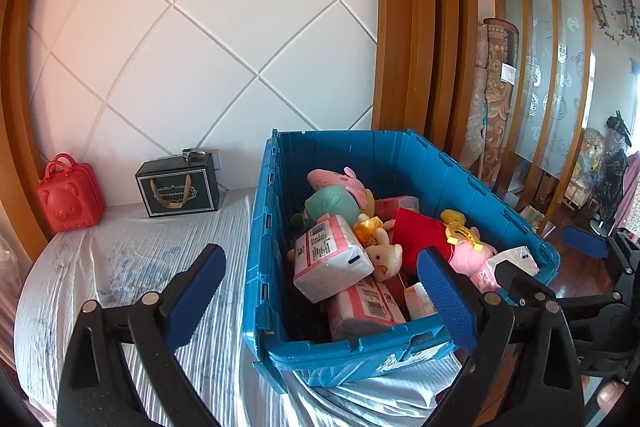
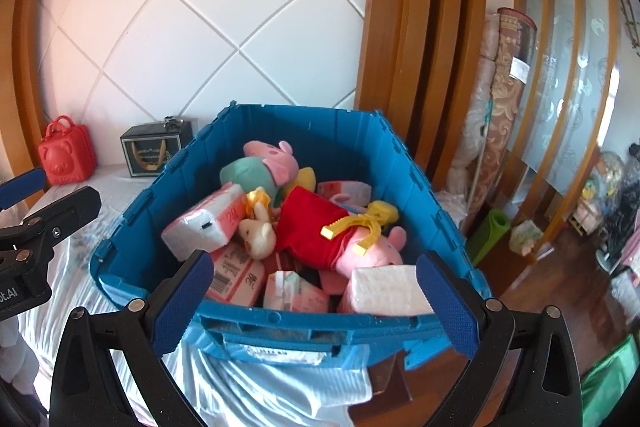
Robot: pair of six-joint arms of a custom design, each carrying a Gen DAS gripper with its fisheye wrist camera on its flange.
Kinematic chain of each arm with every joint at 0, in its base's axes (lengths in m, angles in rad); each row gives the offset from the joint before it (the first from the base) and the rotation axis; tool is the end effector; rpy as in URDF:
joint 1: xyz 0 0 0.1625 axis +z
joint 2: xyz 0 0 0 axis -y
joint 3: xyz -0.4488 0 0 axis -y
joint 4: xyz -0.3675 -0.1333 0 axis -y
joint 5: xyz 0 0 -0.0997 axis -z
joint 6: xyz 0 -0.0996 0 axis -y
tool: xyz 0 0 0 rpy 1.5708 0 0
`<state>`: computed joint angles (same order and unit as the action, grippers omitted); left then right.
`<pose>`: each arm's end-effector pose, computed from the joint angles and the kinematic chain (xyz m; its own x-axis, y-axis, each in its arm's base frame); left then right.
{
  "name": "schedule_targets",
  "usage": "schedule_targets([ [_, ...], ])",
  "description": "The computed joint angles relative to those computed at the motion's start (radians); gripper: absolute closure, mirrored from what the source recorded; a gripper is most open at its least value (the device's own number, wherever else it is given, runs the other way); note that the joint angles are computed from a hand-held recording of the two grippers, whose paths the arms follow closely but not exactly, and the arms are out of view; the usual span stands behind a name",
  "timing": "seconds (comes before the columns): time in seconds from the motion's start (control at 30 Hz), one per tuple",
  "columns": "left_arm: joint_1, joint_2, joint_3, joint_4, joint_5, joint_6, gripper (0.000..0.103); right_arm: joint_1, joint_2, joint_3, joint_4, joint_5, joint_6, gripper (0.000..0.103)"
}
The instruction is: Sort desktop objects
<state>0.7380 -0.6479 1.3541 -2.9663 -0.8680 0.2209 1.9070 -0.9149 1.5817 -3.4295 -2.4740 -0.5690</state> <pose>-0.4313 -0.6594 0.1996 -0.6725 0.3947 -0.6260 0.7362 0.4435 -0.5113 0.2686 -0.6017 0.3607 -0.6294 0.2200 0.7453 -0.5474 0.5552 -0.6262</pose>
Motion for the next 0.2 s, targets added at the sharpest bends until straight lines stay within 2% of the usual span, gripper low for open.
schedule_targets([
  [0.2, -0.009, -0.017, 0.030, -0.009, 0.001, -0.008, 0.005, 0.007, -0.014, 0.024, -0.016, -0.006, 0.005, 0.000],
])
